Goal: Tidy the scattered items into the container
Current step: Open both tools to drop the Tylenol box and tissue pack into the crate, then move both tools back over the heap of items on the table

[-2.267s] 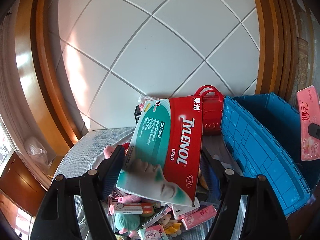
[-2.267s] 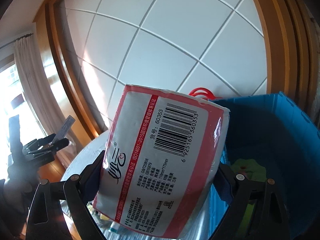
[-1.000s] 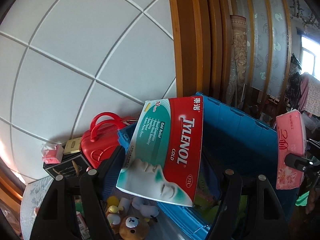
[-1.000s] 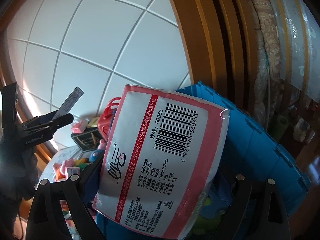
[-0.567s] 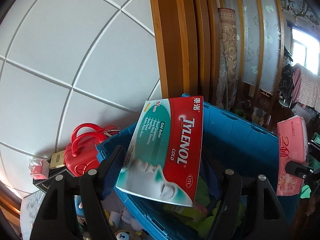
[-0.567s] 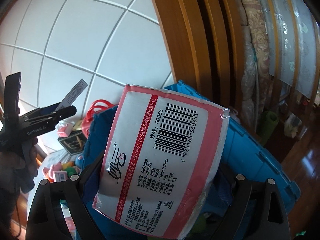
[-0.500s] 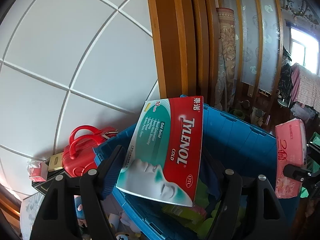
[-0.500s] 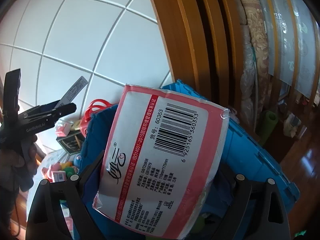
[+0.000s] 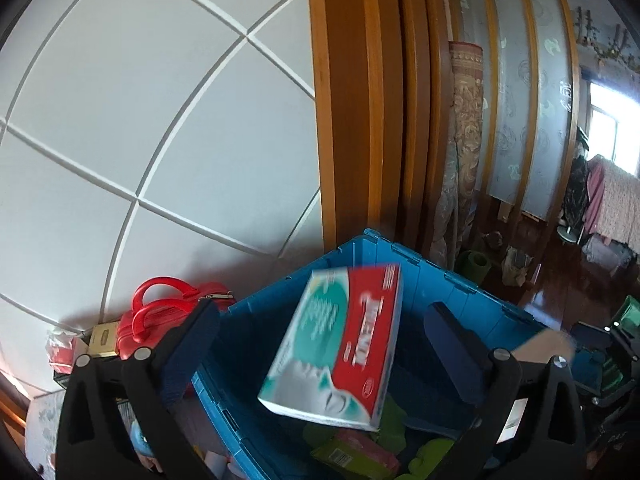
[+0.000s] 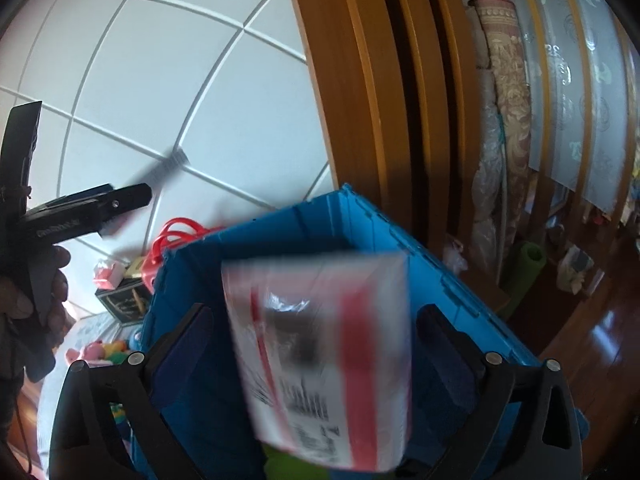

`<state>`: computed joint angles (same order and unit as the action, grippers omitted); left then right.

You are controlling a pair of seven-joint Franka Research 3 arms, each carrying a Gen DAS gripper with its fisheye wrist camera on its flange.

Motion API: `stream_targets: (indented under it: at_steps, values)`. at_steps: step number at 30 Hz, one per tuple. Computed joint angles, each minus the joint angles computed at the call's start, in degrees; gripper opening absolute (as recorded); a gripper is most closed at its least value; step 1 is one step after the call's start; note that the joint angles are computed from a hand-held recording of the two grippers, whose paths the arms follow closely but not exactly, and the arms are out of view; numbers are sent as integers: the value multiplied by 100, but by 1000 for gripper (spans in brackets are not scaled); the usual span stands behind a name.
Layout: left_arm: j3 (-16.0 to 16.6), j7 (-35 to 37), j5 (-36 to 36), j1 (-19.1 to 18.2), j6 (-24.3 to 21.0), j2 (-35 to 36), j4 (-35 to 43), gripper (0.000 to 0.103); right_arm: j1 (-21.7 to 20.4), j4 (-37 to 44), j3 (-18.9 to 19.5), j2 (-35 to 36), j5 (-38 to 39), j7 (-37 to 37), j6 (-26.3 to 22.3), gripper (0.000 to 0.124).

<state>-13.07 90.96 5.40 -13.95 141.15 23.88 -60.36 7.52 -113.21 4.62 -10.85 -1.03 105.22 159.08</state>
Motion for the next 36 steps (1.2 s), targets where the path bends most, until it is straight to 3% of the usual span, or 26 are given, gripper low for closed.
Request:
stream_targets:
  at_steps: [6, 22, 36]
  values:
    - [-40, 69, -202, 182, -97, -168, -377, 103, 16, -78, -104, -41, 261, -148, -42, 103]
    - [153, -71, -554, 629, 639, -1909, -2971, 103, 286, -303, -88, -350, 977, -826, 45, 103]
    - [850, -319, -433, 959, 1060, -4074, -5825, 103, 826, -337, 278, -433, 1304, -1180, 154, 103]
